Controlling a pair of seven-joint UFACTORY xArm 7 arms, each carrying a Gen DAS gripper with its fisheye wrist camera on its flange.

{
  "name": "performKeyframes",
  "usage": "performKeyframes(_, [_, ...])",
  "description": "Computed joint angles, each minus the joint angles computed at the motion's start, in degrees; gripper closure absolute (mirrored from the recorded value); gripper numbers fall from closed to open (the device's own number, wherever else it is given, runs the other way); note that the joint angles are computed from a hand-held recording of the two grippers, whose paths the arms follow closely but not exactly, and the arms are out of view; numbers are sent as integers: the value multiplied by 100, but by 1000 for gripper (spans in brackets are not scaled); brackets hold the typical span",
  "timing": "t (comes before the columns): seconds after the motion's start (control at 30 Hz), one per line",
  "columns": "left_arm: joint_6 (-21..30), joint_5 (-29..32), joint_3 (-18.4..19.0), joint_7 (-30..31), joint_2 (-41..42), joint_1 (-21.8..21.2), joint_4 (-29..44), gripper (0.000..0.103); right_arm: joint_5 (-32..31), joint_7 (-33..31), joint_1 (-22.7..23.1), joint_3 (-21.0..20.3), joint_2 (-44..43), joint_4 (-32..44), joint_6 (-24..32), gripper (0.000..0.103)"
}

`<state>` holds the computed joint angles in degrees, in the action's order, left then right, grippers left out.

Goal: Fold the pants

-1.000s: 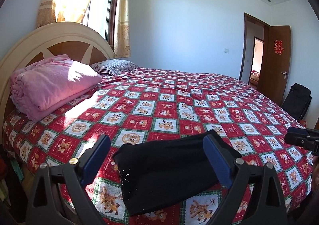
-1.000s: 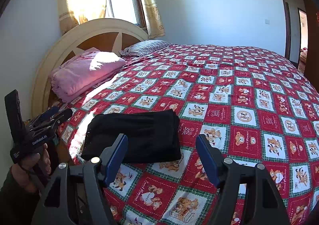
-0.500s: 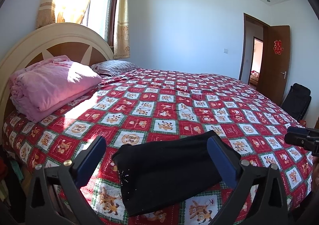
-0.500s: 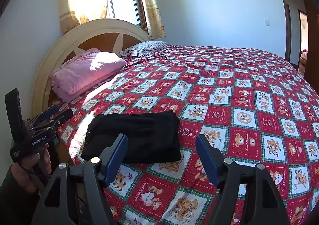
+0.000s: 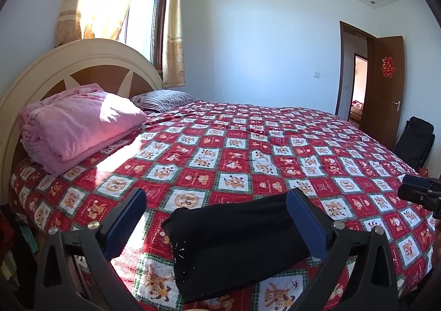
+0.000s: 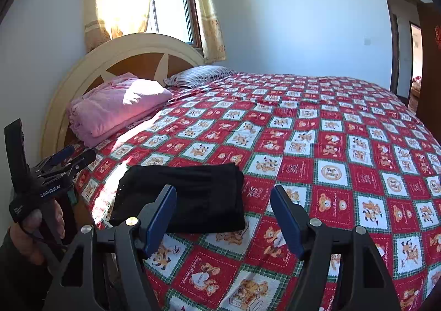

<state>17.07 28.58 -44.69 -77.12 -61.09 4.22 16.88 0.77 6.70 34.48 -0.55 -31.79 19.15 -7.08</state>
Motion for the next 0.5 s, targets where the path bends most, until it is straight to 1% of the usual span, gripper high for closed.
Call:
performKeyframes(0.17, [8, -26, 54, -28, 86, 14, 5, 0, -31, -5, -1, 3, 22, 0, -50, 31])
performKeyframes(0.3, [-171, -52, 154, -38, 186, 6, -74, 0, -51, 17, -68, 61, 108, 0, -61, 31])
performKeyframes(0.5, [-302, -64, 142, 35, 246, 43, -101, 0, -83, 65, -143, 161, 173, 8, -70, 31])
